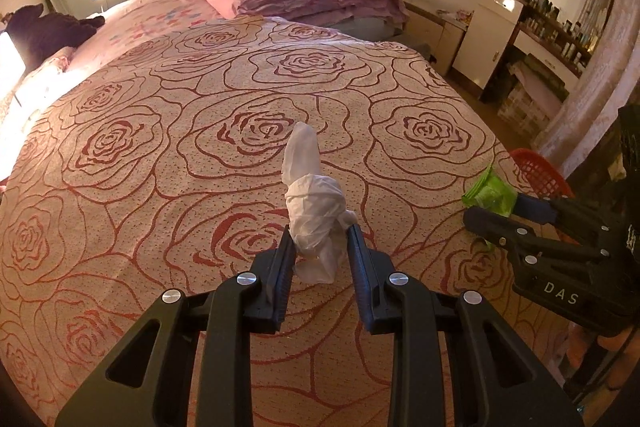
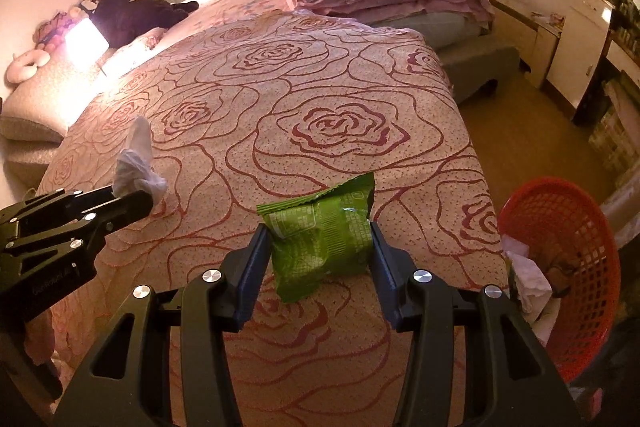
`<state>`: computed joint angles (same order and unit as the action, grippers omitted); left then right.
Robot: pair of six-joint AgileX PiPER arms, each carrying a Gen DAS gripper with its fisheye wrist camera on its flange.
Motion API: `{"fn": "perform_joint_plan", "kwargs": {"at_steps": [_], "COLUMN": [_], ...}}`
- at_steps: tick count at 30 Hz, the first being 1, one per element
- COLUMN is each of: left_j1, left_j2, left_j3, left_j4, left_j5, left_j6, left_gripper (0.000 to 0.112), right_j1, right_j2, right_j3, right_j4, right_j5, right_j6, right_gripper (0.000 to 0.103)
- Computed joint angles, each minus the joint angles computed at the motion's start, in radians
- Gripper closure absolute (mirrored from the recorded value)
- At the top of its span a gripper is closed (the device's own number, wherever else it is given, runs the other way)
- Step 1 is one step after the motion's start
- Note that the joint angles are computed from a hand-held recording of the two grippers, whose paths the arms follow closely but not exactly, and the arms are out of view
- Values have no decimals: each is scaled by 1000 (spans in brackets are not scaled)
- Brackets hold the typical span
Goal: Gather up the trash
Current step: 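Carry the white paper and green wrapper over the red wastebasket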
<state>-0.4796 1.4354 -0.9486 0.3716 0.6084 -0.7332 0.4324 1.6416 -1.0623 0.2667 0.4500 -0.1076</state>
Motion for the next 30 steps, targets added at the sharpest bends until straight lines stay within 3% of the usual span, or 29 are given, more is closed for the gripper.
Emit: {"fn": "perform_joint_plan", "kwargs": {"at_steps": [15,30], "left_j1": [-53,-150], "left_j2": [47,204], "left_j3": [-68,-303], "left_j4": [18,-41], "left_j5": [20,45], "left_j6": [8,152], "left_gripper": [87,87], "right_j1": [-73,-333], "right_j2": [-55,-138], "right_j3": [24,75], "right_j4": [79,148], "right_j5": [0,13], "right_j6": [-69,-144], "right_gripper": [56,56]}}
